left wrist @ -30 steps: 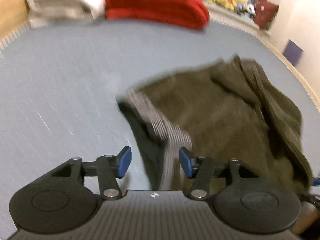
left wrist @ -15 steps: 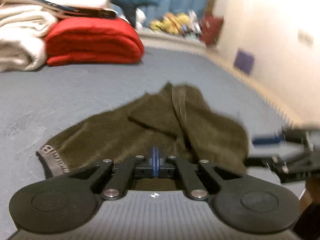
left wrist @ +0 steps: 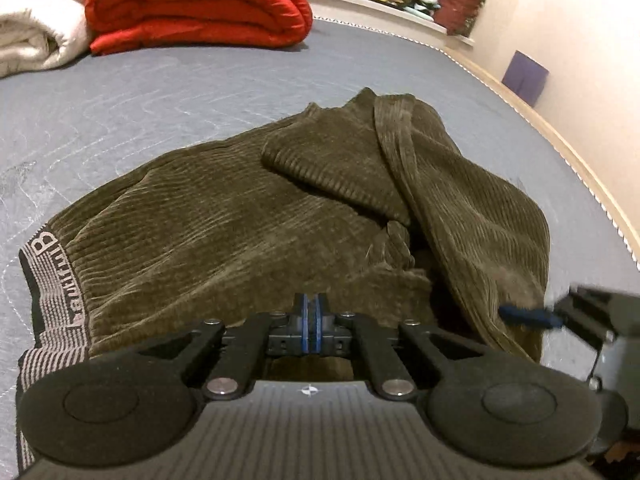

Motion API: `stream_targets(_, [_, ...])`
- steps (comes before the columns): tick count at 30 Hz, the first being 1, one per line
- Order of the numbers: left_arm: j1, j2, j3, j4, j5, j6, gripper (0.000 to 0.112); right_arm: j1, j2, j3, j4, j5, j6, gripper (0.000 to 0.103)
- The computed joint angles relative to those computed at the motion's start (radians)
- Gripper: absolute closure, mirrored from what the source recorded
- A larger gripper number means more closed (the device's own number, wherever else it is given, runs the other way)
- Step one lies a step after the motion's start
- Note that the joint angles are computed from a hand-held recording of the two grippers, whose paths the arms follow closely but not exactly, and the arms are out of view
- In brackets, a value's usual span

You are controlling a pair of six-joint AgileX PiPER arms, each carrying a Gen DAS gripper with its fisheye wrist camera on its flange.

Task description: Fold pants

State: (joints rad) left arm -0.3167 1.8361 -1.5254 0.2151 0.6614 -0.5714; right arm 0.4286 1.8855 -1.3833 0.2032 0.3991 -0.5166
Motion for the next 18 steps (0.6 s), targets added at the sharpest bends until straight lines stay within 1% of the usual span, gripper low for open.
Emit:
stream_targets(1, [-0.001,0.009,-0.014,-0.003,0.004,0.001,0.107,-0.004,-0.006,0.011,-0.005,-0.002,-0.006,0.058])
stream_targets(2, [0.004,0.005,-0.008,-0.010,0.000,0.013,0.107,-0.016,-0.015,0.019,0.030,0.006,-0.045,0.069])
stream_targets(3, [0.002,0.008,-0.011,-0.014,0.000,0.018,0.107,-0.038,-0.029,0.032,0.105,0.021,-0.122,0.084])
stream_targets(4, [-0.001,0.008,-0.009,-0.017,-0.001,0.021,0.106,-0.055,-0.041,0.036,0.157,0.044,-0.174,0.089])
stream_targets(6, [-0.008,0.019,-0.019,-0.019,0.007,0.027,0.106,-0.095,-0.079,0.067,0.239,0.082,-0.278,0.093])
stream_targets(9, [-0.020,0.031,-0.024,-0.025,0.012,0.038,0.106,-0.143,-0.159,0.146,0.248,0.116,-0.366,0.095])
stream_targets(10, [-0.024,0.031,-0.024,-0.030,0.015,0.043,0.106,-0.167,-0.174,0.165,0.276,0.137,-0.420,0.095])
stream_targets(13, [-0.038,0.021,-0.016,-0.035,0.008,0.053,0.103,-0.249,-0.224,0.223,0.336,0.225,-0.596,0.095])
stream_targets(16, [-0.052,0.019,-0.011,-0.013,0.005,0.038,0.098,-0.337,-0.276,0.268,0.344,0.362,-0.741,0.095])
stream_targets(18, [-0.053,0.022,-0.015,-0.010,0.013,0.034,0.098,-0.384,-0.295,0.280,0.380,0.387,-0.766,0.094])
